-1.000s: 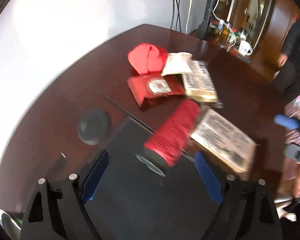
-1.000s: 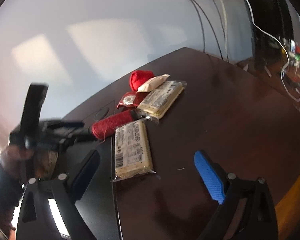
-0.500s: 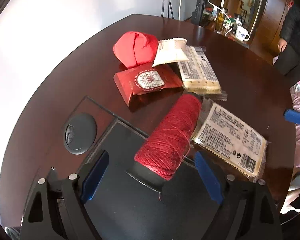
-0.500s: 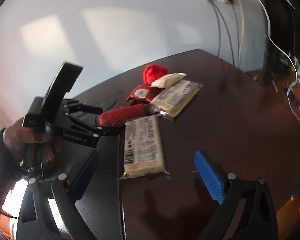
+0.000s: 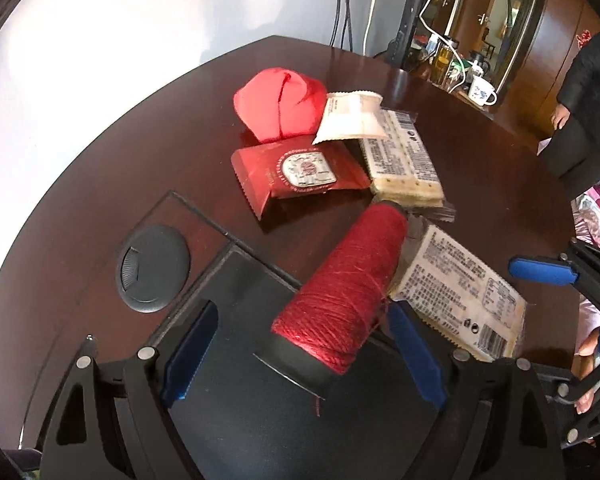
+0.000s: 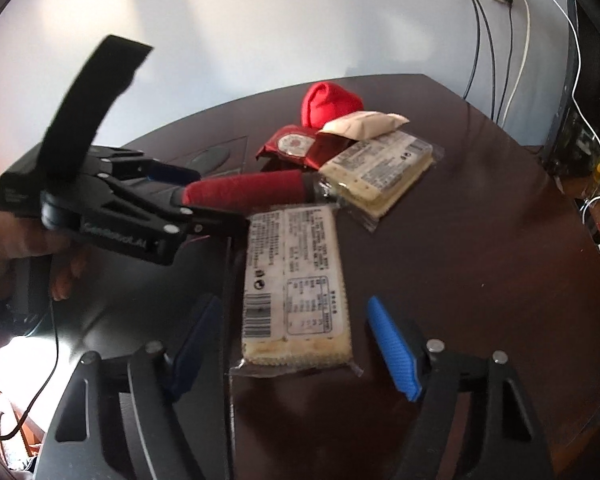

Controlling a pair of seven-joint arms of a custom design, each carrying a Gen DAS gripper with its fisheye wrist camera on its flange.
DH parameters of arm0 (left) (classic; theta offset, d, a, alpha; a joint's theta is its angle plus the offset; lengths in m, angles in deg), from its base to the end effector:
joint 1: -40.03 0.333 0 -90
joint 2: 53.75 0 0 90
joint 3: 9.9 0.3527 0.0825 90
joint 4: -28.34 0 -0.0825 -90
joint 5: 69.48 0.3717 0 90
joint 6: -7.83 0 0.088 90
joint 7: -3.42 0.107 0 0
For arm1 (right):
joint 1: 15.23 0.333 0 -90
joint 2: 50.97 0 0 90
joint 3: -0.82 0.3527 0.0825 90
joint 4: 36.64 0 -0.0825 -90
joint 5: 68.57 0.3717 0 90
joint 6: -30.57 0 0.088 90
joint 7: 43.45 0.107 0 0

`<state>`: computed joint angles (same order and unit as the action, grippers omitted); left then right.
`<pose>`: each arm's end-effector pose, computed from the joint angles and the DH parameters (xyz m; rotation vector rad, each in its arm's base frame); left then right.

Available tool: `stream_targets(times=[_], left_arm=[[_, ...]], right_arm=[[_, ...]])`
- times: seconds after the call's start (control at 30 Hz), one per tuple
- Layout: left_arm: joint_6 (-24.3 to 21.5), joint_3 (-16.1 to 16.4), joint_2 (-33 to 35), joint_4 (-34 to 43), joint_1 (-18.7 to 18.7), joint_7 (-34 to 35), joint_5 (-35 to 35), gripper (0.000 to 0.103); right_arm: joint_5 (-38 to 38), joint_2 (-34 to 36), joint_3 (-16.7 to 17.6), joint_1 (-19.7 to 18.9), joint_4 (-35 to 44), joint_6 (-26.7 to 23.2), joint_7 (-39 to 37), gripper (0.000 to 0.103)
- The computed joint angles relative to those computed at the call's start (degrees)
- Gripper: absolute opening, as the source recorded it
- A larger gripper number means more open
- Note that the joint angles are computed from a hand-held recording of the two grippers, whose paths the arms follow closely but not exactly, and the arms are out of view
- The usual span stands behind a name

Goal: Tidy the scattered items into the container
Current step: 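Grasp the red thread spool with the left tool while the right tool grasps a snack bar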

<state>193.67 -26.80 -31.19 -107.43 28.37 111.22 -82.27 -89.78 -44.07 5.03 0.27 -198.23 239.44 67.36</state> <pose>0.4966 -0.2408 0.2634 -1.4221 2.4867 -0.6689 0.3675 0.1812 0.2998 -2.0336 1.3974 -0.2981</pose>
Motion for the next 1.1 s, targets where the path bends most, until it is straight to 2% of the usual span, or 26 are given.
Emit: stream_targets(times=[0.1, 0.2, 0.3, 0.37, 0.4, 0.43, 0.47, 0.53, 0.67, 0.77, 0.83, 0.93, 1.07, 1.1], left_arm=[[-1.2, -1.1, 0.3, 0.2, 1.2, 0.7, 0.5, 0.071], [-1.3, 2.2, 0.8, 1.0, -2.6, 0.3, 0.6, 0.071], [-1.3, 2.7, 0.7, 1.0, -3.1, 0.5, 0.8, 0.071], [-1.0, 5.8, 0.4, 0.8, -6.3, 0.2, 0.9, 0.062], [-0.7, 7.7, 0.0, 0.4, -8.2, -0.1, 1.0, 0.058], [-0.4, 9.1, -0.3, 0.1, -9.6, -0.4, 0.9, 0.057], [-0.2, 8.9, -0.5, -0.2, -9.5, -0.5, 0.8, 0.056], [-0.1, 7.7, -0.4, -0.3, -8.3, -0.7, 0.5, 0.051], [1.7, 5.9, -0.2, -0.7, -6.6, -1.9, -0.6, 0.049], [3.3, 1.1, -0.6, -1.7, -1.4, -2.7, -0.7, 0.047], [4.9, -0.5, -1.3, -2.9, 0.6, -3.6, -0.7, 0.046], [6.8, -3.2, -2.2, -4.5, 3.9, -5.2, 0.6, 0.044], [7.9, -4.0, -2.7, -5.4, 5.0, -7.5, 2.1, 0.042], [8.0, -2.8, -2.7, -5.2, 3.6, -7.7, 1.8, 0.042]], right_arm=[[-1.1, 0.6, 0.1, -0.3, 0.6, -0.9, 0.4, 0.077], [0.0, 1.1, 0.0, 0.2, 0.9, -1.4, -0.3, 0.077], [2.4, 1.3, -0.3, 1.3, 1.2, -2.1, -2.0, 0.077], [3.6, 1.3, -0.3, 1.9, 1.4, -2.4, -3.1, 0.077], [4.1, 1.3, -0.3, 2.1, 1.4, -2.6, -3.5, 0.073], [4.5, 1.3, -0.3, 2.4, 1.4, -2.6, -3.9, 0.063], [4.9, 1.3, -0.3, 2.6, 1.4, -2.6, -4.4, 0.058], [2.9, 1.4, 0.1, 1.4, 1.6, -2.5, -3.1, 0.058], [-2.0, 1.6, 0.8, -0.8, 2.0, -2.2, 0.1, 0.057], [-7.1, 1.9, 1.2, -3.1, 2.1, -1.2, 3.9, 0.057], [-10.2, 2.1, 1.3, -4.5, 2.2, -0.4, 6.5, 0.056], [-10.0, 1.8, 0.8, -4.1, 1.8, 0.2, 7.0, 0.056], [-8.9, 1.1, 0.3, -3.4, 0.6, 1.5, 6.6, 0.056], [-8.9, 0.9, 0.2, -3.4, 0.5, 1.6, 6.8, 0.056]])
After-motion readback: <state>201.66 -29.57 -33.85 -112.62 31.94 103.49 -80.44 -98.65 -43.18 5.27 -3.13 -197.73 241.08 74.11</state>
